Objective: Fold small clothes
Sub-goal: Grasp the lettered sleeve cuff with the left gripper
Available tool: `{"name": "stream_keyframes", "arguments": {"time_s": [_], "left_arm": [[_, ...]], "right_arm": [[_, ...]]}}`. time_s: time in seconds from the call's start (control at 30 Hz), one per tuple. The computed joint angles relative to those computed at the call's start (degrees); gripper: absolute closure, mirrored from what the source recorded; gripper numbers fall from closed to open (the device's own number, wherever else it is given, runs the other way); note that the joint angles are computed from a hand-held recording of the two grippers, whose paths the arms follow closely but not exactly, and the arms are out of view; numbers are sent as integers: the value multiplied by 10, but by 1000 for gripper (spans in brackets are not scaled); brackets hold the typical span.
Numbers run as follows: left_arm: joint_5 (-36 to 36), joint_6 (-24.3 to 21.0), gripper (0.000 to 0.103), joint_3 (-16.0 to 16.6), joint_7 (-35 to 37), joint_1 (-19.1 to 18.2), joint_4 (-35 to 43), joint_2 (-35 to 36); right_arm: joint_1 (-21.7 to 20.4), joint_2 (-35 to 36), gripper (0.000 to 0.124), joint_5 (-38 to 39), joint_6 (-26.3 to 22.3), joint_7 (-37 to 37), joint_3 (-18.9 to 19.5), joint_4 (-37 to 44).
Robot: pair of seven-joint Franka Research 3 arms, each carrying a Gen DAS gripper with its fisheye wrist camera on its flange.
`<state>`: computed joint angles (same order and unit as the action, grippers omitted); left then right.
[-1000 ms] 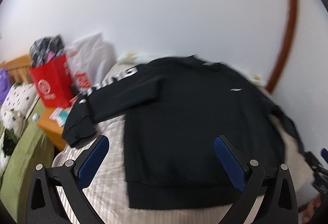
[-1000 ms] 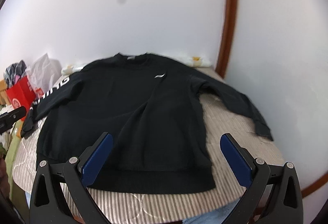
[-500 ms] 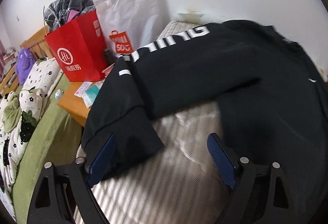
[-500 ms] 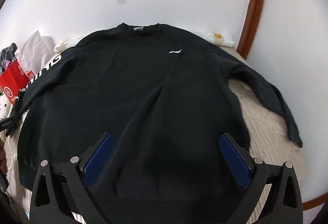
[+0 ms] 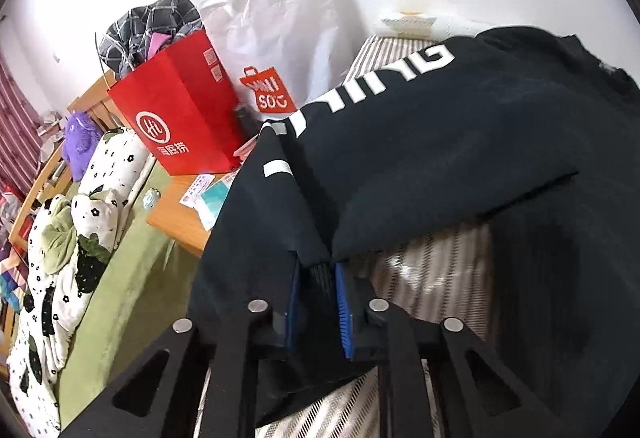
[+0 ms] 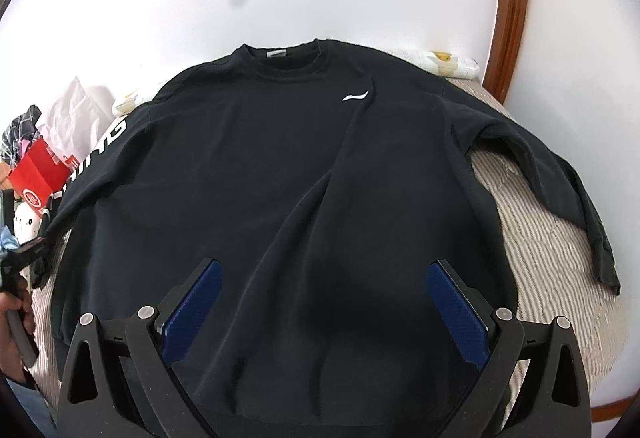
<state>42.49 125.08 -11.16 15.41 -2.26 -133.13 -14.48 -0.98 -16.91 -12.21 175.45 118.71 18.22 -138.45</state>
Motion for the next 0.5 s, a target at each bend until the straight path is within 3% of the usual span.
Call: {"name": "stream_keyframes", "arguments": {"time_s": [0.13, 0.27, 0.5], "left_arm": [[-37, 50, 90, 5, 15, -11, 10, -25], [-62, 96, 90, -3, 43, -19, 62, -8], [6, 119, 90, -36, 33, -42, 197, 82]], "right_arm": [[4, -5, 23, 0, 15, -32, -20, -5], [52, -15, 23, 53, 32, -106, -79, -20], [93, -39, 23, 124, 50, -201, -145, -53]]}}
